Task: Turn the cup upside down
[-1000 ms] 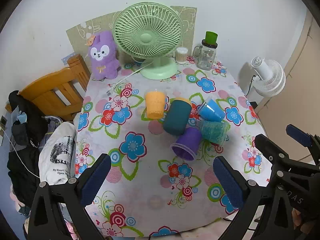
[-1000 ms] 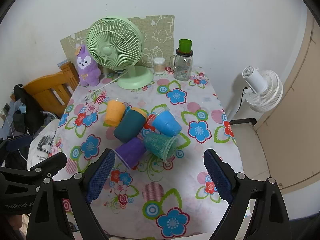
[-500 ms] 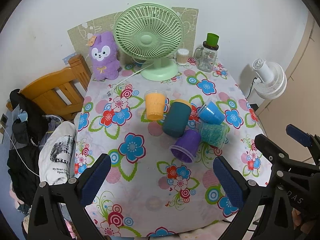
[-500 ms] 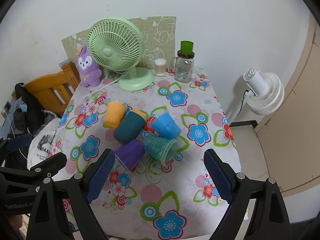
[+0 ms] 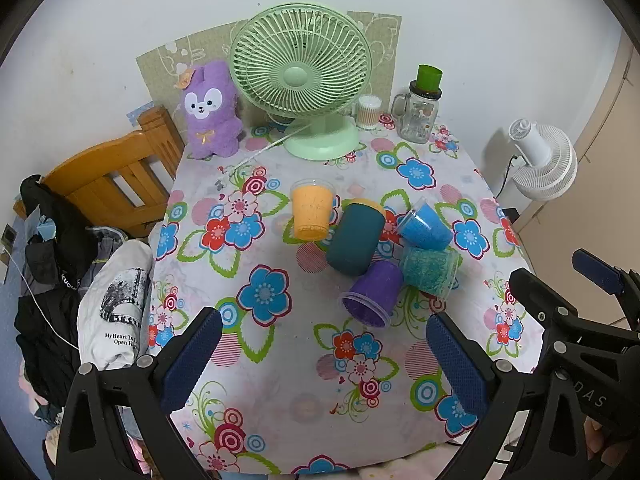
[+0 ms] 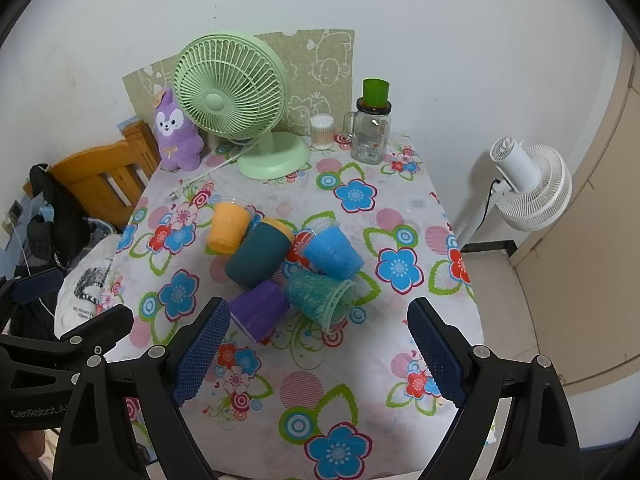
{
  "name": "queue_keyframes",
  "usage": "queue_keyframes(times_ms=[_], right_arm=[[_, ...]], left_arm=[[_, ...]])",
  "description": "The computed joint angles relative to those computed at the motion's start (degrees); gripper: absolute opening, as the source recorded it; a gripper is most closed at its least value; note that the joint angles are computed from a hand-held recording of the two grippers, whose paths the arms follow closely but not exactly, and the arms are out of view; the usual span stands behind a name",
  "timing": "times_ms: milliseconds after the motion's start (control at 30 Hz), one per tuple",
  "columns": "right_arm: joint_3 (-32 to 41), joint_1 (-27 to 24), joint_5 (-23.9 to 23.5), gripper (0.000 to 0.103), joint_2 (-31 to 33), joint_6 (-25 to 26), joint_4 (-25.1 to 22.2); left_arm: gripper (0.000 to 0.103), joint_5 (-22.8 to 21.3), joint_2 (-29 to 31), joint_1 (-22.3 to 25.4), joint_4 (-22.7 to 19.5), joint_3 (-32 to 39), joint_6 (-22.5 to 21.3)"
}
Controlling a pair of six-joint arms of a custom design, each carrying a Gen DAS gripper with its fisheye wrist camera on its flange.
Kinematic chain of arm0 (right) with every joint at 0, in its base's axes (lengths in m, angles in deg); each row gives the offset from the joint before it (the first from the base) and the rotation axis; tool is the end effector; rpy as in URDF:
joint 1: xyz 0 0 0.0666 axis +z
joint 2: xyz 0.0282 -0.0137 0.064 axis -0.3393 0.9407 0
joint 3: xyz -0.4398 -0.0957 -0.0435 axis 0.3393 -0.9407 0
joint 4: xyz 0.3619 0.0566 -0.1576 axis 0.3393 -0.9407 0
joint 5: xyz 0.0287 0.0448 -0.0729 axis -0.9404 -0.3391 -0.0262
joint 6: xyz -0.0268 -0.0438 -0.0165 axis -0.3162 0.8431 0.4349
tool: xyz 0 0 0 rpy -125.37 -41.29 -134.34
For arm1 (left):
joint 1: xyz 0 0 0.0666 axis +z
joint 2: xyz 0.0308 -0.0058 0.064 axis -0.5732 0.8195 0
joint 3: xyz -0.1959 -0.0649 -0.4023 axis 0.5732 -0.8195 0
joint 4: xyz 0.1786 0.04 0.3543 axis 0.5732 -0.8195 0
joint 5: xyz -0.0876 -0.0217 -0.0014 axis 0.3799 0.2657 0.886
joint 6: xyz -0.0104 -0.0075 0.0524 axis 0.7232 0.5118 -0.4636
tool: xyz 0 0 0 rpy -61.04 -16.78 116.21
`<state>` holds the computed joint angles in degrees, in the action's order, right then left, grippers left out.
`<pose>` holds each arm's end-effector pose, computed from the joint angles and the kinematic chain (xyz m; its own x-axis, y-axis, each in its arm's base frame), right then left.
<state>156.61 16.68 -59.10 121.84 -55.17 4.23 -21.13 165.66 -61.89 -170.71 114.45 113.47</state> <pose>0.5459 0.3996 0.5248 -0.6680 -0.3568 -0.6530 -0.4748 0.8801 0.0049 0.4811 -0.2306 0.5588 -0.8277 -0.2856 -0.4830 -0.3319 0.9432 0.0111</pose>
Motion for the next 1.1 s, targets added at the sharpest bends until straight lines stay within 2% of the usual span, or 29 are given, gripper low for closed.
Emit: queue_keyframes(times_ms=[400, 767, 967, 1100], right_arm=[[2.23, -0.19, 0.15, 0.092, 1.48, 0.24, -1.53], [8.44, 0.00, -0.02, 0.092, 5.22, 1.22, -4.99], [17.34, -0.06, -0.50, 0.092, 10.50, 1.38, -10.01], [27.88, -0.13, -0.80, 0.092, 16.48, 1.57, -15.23]], left_arm=[[0.103, 1.02, 0.98, 0.80, 0.11, 0.50, -0.11], [0.103, 1.16, 1.67, 1.96, 0.10, 1.14, -0.72], [0.103, 2.81, 3.11, 4.16, 0.22, 2.32, -2.40], [0.103, 4.61, 4.72, 6.25, 0.02, 3.83, -3.98]])
